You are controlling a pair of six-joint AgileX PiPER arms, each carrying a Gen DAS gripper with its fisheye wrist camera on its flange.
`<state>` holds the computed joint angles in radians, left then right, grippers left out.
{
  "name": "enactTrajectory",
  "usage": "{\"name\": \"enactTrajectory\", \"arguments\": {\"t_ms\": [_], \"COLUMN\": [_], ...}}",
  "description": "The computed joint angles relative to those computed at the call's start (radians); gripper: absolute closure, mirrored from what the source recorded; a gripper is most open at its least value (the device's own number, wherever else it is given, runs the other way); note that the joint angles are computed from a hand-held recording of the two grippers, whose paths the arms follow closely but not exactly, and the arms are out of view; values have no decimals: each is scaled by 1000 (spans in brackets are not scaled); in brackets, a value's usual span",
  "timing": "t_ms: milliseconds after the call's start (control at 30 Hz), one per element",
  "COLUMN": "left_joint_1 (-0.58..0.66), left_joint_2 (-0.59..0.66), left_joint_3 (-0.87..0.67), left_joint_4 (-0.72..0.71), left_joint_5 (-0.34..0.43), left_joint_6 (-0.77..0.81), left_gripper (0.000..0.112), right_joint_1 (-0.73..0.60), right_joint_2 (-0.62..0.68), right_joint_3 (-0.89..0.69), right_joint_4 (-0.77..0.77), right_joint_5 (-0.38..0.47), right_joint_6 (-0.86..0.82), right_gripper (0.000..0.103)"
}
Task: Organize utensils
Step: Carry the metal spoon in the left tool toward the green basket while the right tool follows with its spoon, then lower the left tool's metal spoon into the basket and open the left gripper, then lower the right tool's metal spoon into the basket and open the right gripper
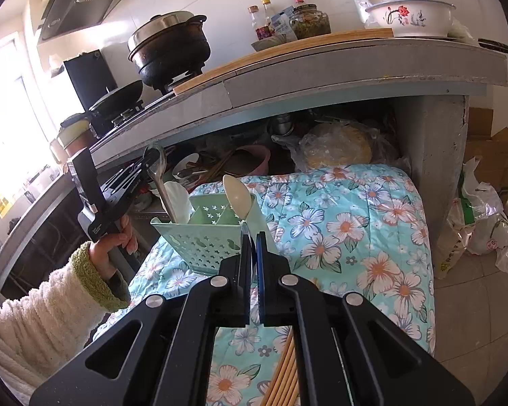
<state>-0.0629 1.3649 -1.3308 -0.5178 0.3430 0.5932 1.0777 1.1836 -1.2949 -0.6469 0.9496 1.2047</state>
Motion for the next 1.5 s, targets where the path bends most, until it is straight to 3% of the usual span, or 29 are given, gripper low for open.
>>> {"name": "enactTrajectory", "arguments": {"t_ms": [167,367,533,600,800,933,1100,1500], "left_joint_1": [136,242,286,312,410,495,635,756], "left_joint_2": [-5,-26,-55,-81,-179,-251,-344,-406], "left_joint_3": [14,49,72,88,148,210,324,435], "left_joint_4": [-373,-520,-534,-541,-501,-478,-521,-516], "left_joint_5": [208,370,426,451,550,621,717,798], "left_joint_6": [272,350,335,331,269,262,365,485], "left_gripper": [106,81,72,63,46,42,38,38], "right_joint_1": [0,5,21,26,-16,-42,-115,-68], "right_joint_2": [3,12,19,31,142,293,433,602], "right_joint_3": [-5,-29,-74,-113,-341,-551,-699,-741], "right_joint_4": [1,-4,-42,-64,-102,-145,-98,-148], "right_joint_5": [-1,11,31,42,48,124,132,178], "right_joint_6": [4,-1,6,-5,-144,-269,-394,-490], "right_gripper": [100,99,99,99,99,99,100,100]}}
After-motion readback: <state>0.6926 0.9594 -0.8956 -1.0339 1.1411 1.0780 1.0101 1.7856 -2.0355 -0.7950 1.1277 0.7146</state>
